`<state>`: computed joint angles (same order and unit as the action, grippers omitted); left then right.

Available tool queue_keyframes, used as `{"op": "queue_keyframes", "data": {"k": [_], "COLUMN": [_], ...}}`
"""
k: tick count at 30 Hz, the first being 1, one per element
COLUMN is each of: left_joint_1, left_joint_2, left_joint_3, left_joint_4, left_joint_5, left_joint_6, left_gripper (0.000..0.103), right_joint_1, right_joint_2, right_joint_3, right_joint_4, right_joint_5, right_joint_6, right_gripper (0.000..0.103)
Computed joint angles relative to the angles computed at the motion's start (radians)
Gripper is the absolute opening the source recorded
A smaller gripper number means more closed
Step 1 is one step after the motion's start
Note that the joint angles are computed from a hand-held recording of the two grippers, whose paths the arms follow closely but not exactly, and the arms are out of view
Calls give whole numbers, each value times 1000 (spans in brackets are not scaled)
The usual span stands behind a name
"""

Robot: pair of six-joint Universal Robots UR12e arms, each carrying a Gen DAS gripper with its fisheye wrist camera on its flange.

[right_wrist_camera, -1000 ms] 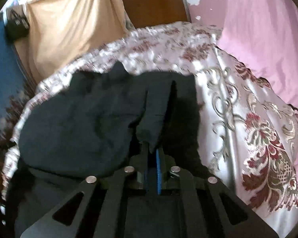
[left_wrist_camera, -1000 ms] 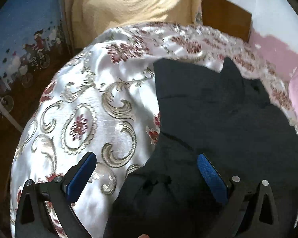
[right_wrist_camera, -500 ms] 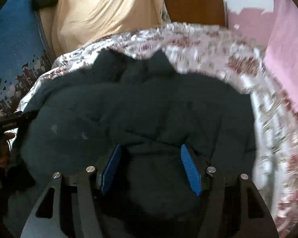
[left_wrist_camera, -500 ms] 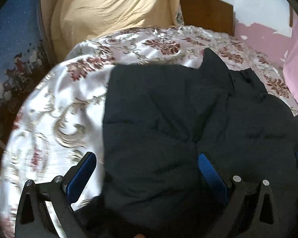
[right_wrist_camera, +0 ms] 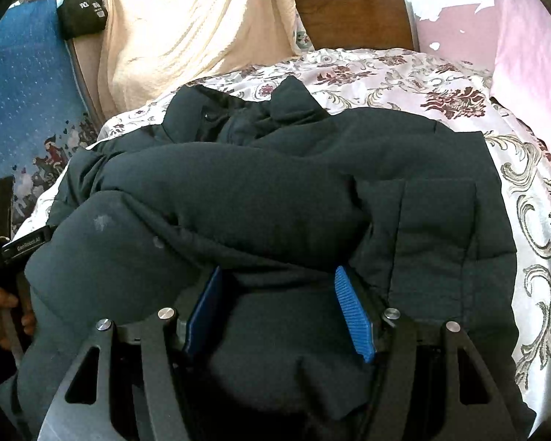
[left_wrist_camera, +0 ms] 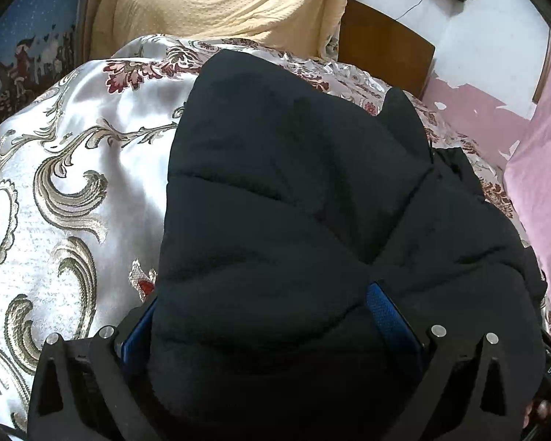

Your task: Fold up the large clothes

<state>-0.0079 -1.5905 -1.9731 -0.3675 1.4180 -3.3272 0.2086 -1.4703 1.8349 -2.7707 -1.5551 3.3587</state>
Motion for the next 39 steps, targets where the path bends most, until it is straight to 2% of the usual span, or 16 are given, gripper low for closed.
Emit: {"op": "queue_keyframes", "data": {"k": [11,12,14,17,21,24,28,31,33,35,36,37,39], "left_joint_1": [28,31,38,48,51,64,80,80,69,41,15,-5,-36], "left_joint_2": [11,12,17,31,78,118,148,136,109,67,35,6,-58], "left_joint_3": [-14,-13,-13,-2,44,52,91,136,170,219,259,293,363], "left_joint_4": [15,8,-7,-81,-291,-338,-382,-382,-360,-362,-377,-393,-418], "left_joint_5": [-72,-81,-98,-118,-61,-73,-138,-204,-221,-171,-106,-66,-29], "left_joint_6": [-24,-26,-28,-13,-51,-50,-40,-78,-122,-141,-141,-129,-80], "left_gripper": [103,103,103,103,103,103,103,103,103,103,103,103,103], "right_joint_1": [-2,-3,-7,-12,-21,-27,-42,-52,-68,-85,-88,-90,-87], "right_joint_2": [0,-2,-5,-9,-22,-46,-82,-88,-79,-54,-40,-18,42], "right_joint_3": [1,1,4,10,17,9,-12,-60,-99,-147,-167,-194,-268], "right_joint_4": [-6,-8,-15,-33,-41,26,110,184,230,279,295,313,345], "right_joint_5": [8,13,35,66,101,111,126,91,98,126,135,142,121], "right_joint_6": [7,8,7,-4,-8,14,45,82,138,203,218,225,211], "right_gripper": [59,60,68,79,83,83,84,87,88,88,88,88,88]}}
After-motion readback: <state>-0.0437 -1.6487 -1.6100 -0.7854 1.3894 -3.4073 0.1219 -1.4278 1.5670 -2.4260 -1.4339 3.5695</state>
